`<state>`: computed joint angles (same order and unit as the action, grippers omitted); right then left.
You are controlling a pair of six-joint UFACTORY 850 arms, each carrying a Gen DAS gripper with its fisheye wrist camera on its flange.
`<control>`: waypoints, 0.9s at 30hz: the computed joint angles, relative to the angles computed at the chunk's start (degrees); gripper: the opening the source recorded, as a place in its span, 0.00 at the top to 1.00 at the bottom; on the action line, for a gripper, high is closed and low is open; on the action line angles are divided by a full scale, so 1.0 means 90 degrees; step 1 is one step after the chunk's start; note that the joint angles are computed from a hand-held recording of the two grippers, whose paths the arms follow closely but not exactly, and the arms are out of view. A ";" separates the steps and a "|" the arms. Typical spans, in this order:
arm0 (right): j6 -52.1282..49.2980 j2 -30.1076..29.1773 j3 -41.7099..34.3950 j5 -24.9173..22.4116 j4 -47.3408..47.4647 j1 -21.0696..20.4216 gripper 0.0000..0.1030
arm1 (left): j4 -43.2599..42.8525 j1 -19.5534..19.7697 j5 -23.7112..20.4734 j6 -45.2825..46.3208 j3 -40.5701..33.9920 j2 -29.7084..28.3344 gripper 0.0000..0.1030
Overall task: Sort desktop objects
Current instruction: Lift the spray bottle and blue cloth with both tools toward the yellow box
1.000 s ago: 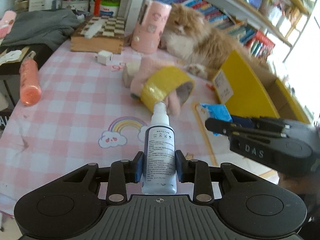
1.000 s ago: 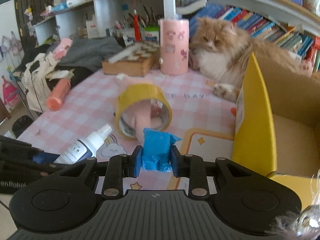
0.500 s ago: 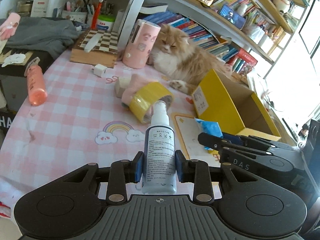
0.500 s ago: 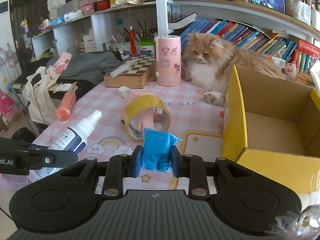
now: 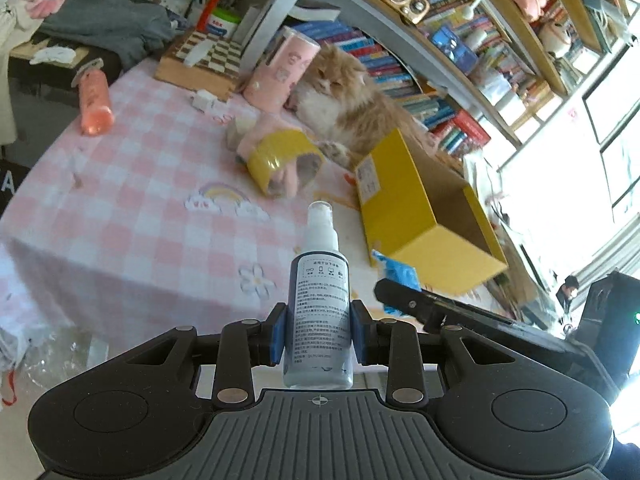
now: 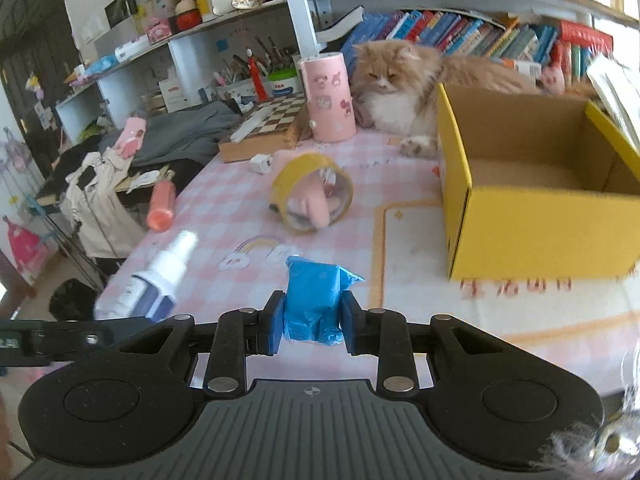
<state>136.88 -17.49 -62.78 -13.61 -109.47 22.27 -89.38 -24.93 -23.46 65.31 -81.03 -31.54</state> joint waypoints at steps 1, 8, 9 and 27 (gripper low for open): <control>0.0012 0.0060 0.0093 -0.0063 0.0034 0.0082 0.74 | 0.0024 -0.0006 -0.0028 0.0006 0.0073 0.0044 0.70; -0.0016 0.0458 0.0656 -0.0609 0.0579 0.0478 0.74 | 0.0335 -0.0046 -0.0270 -0.0054 0.0409 0.0257 0.70; -0.0029 0.0506 0.0728 -0.0678 0.0686 0.0524 0.74 | 0.0408 -0.0052 -0.0329 -0.0108 0.0420 0.0260 0.70; -0.0699 0.1195 0.1497 -0.1763 0.2514 0.0893 0.74 | 0.0992 -0.0285 -0.1212 -0.0051 -0.0047 -0.0102 0.70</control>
<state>130.59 -6.73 -49.30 -29.47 -86.84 30.30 -80.45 -27.50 -34.37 64.86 -81.45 -32.45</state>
